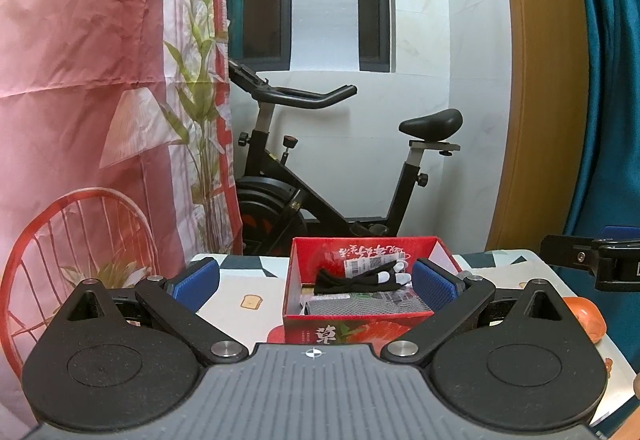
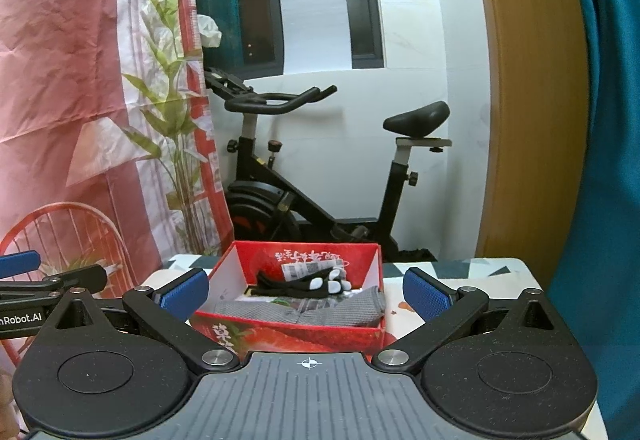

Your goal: Organize soft objects

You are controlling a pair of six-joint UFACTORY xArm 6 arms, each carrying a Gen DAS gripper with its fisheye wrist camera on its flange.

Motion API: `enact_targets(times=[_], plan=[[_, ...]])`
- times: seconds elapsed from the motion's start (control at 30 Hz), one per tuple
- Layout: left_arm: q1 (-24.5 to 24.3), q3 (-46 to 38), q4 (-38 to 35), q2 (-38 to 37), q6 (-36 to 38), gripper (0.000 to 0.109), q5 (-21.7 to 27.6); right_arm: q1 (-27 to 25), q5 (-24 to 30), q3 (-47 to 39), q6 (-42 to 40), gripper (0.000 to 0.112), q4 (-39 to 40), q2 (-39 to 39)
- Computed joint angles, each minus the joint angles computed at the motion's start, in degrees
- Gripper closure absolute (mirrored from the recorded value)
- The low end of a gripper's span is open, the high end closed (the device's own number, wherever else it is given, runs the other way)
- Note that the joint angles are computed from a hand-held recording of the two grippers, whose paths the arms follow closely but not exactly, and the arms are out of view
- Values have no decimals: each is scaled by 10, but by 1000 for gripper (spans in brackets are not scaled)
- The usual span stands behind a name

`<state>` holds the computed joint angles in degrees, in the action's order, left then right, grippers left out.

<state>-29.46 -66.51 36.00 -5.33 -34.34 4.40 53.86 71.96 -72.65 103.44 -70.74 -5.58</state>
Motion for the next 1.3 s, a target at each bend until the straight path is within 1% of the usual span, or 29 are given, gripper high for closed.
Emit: enact_targets(times=[0.23,0.97,1.3], plan=[[0,1,-14,-1,11,6,1,0,1,1,1,10,0,-1],[0,4,-3,-2,-2,6,2,-2,0,10,3,10,1,-9],[0,8,-10,-4,4,6,-1,-3,-1,15,3,10,1,-14]])
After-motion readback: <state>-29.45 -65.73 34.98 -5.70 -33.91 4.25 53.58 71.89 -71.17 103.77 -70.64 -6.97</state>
